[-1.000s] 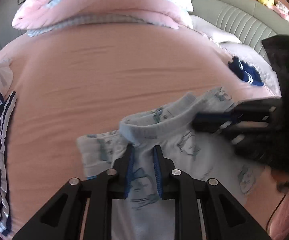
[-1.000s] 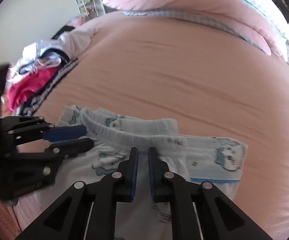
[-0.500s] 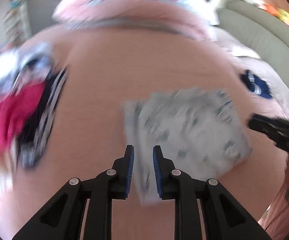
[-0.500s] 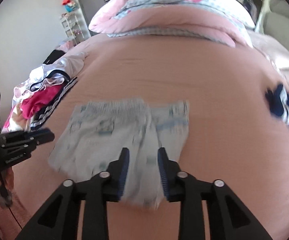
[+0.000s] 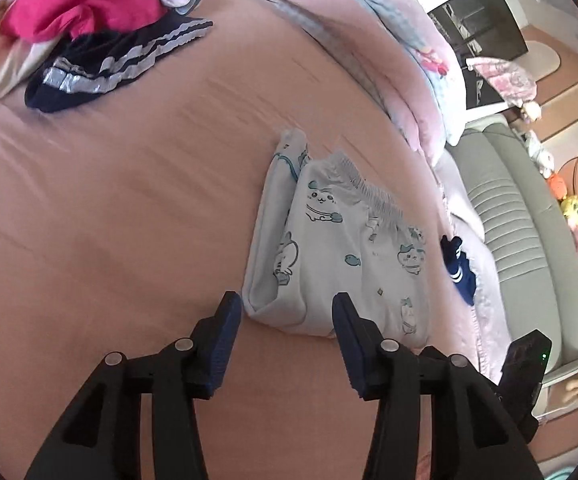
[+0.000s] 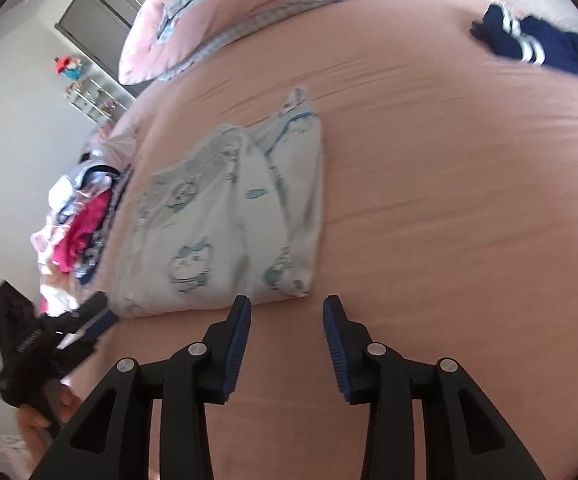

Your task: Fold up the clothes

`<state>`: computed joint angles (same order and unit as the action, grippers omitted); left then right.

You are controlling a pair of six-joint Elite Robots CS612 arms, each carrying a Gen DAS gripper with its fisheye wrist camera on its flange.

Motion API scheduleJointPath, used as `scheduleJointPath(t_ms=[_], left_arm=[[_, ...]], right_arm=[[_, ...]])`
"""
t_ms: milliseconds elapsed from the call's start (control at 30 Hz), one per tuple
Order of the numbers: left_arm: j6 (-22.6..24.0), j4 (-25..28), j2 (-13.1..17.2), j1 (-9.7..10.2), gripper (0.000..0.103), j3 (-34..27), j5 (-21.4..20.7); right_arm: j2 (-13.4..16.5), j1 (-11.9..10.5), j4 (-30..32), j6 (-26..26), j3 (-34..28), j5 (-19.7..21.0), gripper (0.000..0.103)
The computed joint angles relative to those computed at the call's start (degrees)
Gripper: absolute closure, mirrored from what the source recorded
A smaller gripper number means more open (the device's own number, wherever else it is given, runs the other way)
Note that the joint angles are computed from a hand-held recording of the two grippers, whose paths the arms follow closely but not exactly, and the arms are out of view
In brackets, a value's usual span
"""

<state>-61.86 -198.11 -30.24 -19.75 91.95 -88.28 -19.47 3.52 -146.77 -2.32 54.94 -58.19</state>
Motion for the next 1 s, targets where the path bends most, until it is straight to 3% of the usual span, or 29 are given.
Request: scheduleJointPath(t_ms=[133,200,233,267,333,533,700,833,900,933,1000], left_arm=[[-0.3,-0.4,1.0,-0.16,0.061,-1.1,0.1],[-1.0,-1.2,1.2,-0.32,0.069,-1.0,1.1],[-1.2,-0.9,1.2,-0.35,0.085,-1.0,1.6],[-1.2,0.1,1.2,-0.35,0.092,-1.2,1.8],[0.5,2.0,0.9,-0.42,0.094,-1.5,2.0],[15.2,13.1,-2.3,-2.04,0.095,-1.8,9.4],[13.0,14.4,-2.4,-0.73,0.092,-0.9,6.2],[9.1,20.5,-5.1,-1.21,0.092,2.1,16.4],[7.4,14.3,-5.1,-0.50,0.092,3.7,14.7],[7.4,10.3,-4.8,-0.36,0.092,4.1,13.8],[11.8,3.9,-3.9,-0.76,0.092,3.5,12.0]], right_arm=[[1.6,0.5,0.9,4.2,-2.3,2.3,0.066],[2.3,1.0,-0.9,7.5,-2.9,1.6,0.065],[2.4,1.1,-1.8,8.2,-2.9,1.3,0.065],[2.5,1.2,-2.7,8.8,-2.9,0.9,0.066],[2.6,1.4,-4.4,10.0,-2.8,0.0,0.081],[0.4,2.8,-10.1,0.6,0.3,-11.7,0.093],[0.7,2.4,-8.2,-2.8,-0.2,-13.7,0.093],[-0.1,2.5,-9.9,-5.2,1.3,-16.3,0.092],[-0.9,2.3,-11.6,-3.5,2.4,-16.5,0.092],[-1.3,2.3,-13.3,-2.6,3.2,-16.7,0.087],[-2.0,2.2,-18.3,-3.0,4.6,-15.8,0.086]])
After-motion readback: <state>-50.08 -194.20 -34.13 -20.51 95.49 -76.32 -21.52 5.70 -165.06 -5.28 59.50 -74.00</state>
